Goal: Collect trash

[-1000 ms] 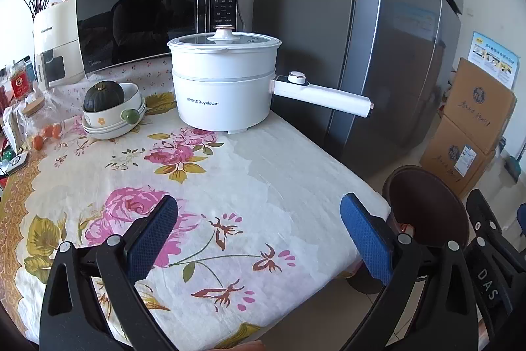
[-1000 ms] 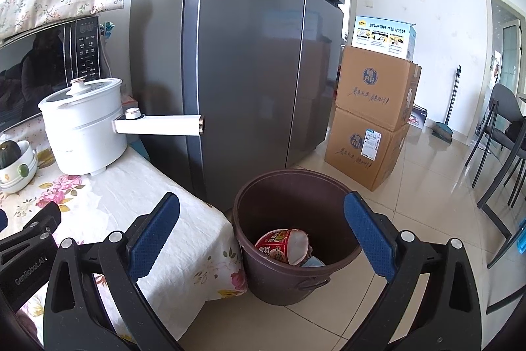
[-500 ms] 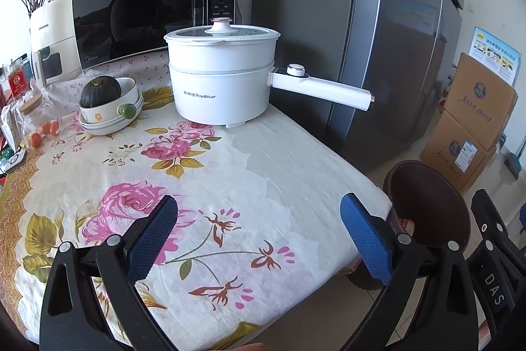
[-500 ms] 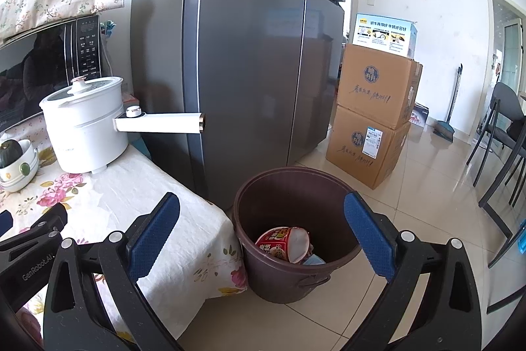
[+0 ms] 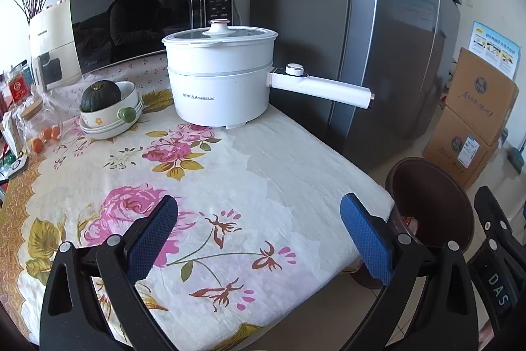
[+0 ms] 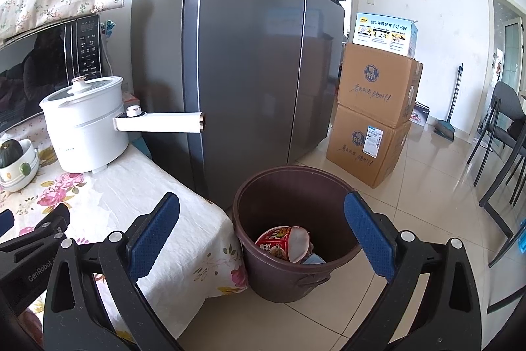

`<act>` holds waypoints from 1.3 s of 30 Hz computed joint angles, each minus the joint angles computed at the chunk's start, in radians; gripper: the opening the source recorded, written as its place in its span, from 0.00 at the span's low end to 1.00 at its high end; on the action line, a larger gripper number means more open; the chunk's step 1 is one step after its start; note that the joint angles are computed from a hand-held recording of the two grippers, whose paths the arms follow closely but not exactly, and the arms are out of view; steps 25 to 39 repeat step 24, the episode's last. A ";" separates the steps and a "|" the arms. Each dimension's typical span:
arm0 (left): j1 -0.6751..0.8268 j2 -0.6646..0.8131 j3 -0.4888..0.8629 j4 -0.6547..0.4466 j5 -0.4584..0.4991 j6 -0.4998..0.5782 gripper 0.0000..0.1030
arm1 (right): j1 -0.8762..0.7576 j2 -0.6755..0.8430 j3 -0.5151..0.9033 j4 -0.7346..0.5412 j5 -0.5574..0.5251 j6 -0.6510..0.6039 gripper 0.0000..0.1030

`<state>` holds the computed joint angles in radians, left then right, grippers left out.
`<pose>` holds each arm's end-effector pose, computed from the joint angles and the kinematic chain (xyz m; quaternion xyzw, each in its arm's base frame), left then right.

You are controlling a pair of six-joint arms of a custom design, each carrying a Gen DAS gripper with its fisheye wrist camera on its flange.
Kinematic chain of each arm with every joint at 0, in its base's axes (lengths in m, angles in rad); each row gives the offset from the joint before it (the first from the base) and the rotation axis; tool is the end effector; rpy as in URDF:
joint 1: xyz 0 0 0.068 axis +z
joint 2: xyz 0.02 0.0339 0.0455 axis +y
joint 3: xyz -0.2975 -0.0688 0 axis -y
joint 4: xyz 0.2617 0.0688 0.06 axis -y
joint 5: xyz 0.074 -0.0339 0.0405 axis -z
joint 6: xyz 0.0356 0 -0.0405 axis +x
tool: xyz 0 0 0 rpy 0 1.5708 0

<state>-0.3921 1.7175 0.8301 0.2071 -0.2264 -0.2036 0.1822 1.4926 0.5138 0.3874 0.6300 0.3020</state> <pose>0.3355 -0.1301 0.1744 0.0360 0.8973 -0.0281 0.4390 0.2771 0.0297 0.1691 0.1957 0.8288 -0.1582 0.4997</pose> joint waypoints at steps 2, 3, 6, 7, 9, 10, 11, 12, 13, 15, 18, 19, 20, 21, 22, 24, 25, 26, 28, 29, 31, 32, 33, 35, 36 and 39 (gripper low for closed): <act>-0.002 -0.004 -0.004 0.008 -0.001 0.006 0.94 | 0.002 0.002 0.000 0.000 0.002 0.001 0.93; -0.002 -0.005 -0.007 0.012 0.001 0.007 0.94 | 0.002 0.002 0.000 0.000 0.002 0.001 0.93; -0.002 -0.006 -0.009 0.017 0.001 0.008 0.94 | 0.002 0.002 0.001 -0.003 0.004 0.005 0.93; -0.001 -0.007 -0.010 0.018 0.003 0.008 0.93 | 0.001 0.003 0.001 -0.005 0.003 0.006 0.93; 0.001 -0.011 -0.014 0.024 0.009 0.006 0.91 | -0.001 0.002 0.002 -0.010 -0.001 0.010 0.93; 0.001 -0.015 -0.020 0.033 0.011 0.007 0.90 | -0.001 0.002 0.003 -0.012 0.000 0.011 0.93; 0.000 -0.016 -0.022 0.037 0.013 0.007 0.87 | 0.001 0.002 0.004 -0.013 0.002 0.012 0.93; 0.002 -0.019 -0.025 0.040 0.019 0.005 0.87 | -0.001 0.001 0.005 -0.014 0.000 0.011 0.93; 0.002 -0.020 -0.024 0.039 0.023 0.005 0.87 | -0.001 0.001 0.005 -0.014 0.000 0.011 0.93; 0.000 -0.020 -0.023 0.039 0.020 0.007 0.87 | -0.001 0.001 0.005 -0.016 -0.001 0.011 0.93; 0.000 -0.028 -0.024 0.035 0.018 -0.003 0.87 | -0.004 -0.002 0.005 -0.019 -0.001 0.011 0.93; 0.002 -0.030 -0.022 0.029 0.023 -0.008 0.88 | -0.004 -0.003 0.005 -0.020 0.000 0.013 0.93; 0.004 -0.032 -0.021 0.023 0.027 -0.013 0.90 | -0.004 -0.003 0.005 -0.021 0.000 0.015 0.93; 0.005 -0.034 -0.020 0.020 0.029 -0.016 0.93 | -0.006 -0.002 0.007 -0.022 -0.002 0.015 0.93; 0.005 -0.036 -0.021 0.020 0.030 -0.016 0.94 | -0.006 -0.002 0.008 -0.023 -0.001 0.017 0.93; 0.002 -0.036 -0.021 0.019 0.028 -0.011 0.94 | -0.008 -0.003 0.007 -0.022 -0.004 0.016 0.93; 0.002 -0.036 -0.021 0.019 0.028 -0.011 0.94 | -0.008 -0.003 0.007 -0.022 -0.004 0.016 0.93; 0.002 -0.036 -0.021 0.019 0.028 -0.011 0.94 | -0.008 -0.003 0.007 -0.022 -0.004 0.016 0.93; 0.002 -0.036 -0.021 0.019 0.028 -0.011 0.94 | -0.008 -0.003 0.007 -0.022 -0.004 0.016 0.93; 0.002 -0.036 -0.021 0.019 0.028 -0.011 0.94 | -0.008 -0.003 0.007 -0.022 -0.004 0.016 0.93; 0.002 -0.036 -0.021 0.019 0.028 -0.011 0.94 | -0.008 -0.003 0.007 -0.022 -0.004 0.016 0.93; 0.002 -0.036 -0.021 0.019 0.028 -0.011 0.94 | -0.008 -0.003 0.007 -0.022 -0.004 0.016 0.93; 0.002 -0.036 -0.021 0.019 0.028 -0.011 0.94 | -0.008 -0.003 0.007 -0.022 -0.004 0.016 0.93; 0.002 -0.036 -0.021 0.019 0.028 -0.011 0.94 | -0.008 -0.003 0.007 -0.022 -0.004 0.016 0.93; 0.002 -0.036 -0.021 0.019 0.028 -0.011 0.94 | -0.008 -0.003 0.007 -0.022 -0.004 0.016 0.93; 0.002 -0.036 -0.021 0.019 0.028 -0.011 0.94 | -0.008 -0.003 0.007 -0.022 -0.004 0.016 0.93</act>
